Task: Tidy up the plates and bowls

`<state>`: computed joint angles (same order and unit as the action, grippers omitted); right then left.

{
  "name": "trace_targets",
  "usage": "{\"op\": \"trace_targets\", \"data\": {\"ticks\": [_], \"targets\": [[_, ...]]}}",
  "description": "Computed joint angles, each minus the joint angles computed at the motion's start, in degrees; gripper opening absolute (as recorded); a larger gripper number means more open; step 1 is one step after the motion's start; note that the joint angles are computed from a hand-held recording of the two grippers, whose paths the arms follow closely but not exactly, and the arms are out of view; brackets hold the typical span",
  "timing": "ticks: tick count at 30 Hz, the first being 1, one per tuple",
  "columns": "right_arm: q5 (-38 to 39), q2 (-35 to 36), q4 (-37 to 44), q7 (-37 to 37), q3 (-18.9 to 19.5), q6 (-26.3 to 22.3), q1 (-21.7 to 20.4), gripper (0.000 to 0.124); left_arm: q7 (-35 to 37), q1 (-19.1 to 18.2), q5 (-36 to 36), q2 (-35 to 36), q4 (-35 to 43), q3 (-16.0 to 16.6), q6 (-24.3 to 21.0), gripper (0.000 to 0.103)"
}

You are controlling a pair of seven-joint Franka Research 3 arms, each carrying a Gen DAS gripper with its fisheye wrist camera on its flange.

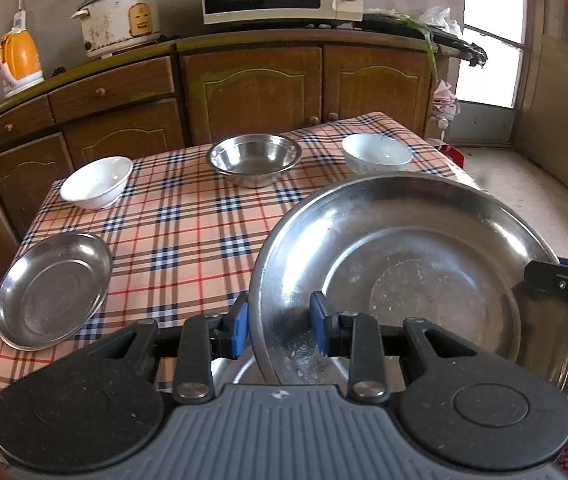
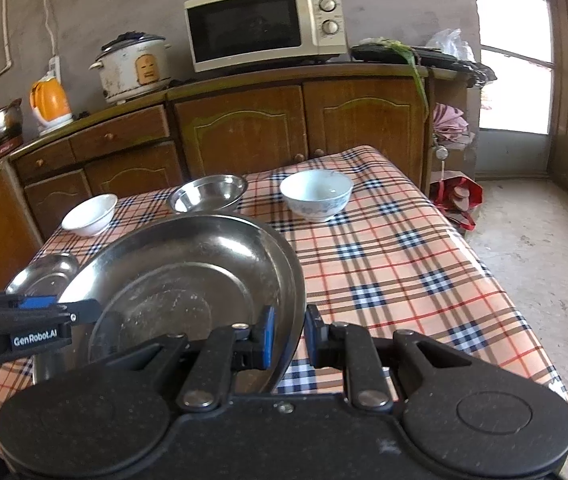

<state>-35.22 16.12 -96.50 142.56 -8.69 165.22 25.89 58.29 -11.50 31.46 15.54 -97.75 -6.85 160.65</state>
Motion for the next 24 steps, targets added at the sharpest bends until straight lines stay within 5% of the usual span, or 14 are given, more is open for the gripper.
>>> {"op": "trace_targets", "data": {"ticks": [24], "targets": [[11.26, 4.85, 4.8, -14.13, 2.41, -2.54, 2.41, 0.022, -1.8, 3.34, 0.64, -3.92, -5.78, 0.74, -0.63, 0.032]]}}
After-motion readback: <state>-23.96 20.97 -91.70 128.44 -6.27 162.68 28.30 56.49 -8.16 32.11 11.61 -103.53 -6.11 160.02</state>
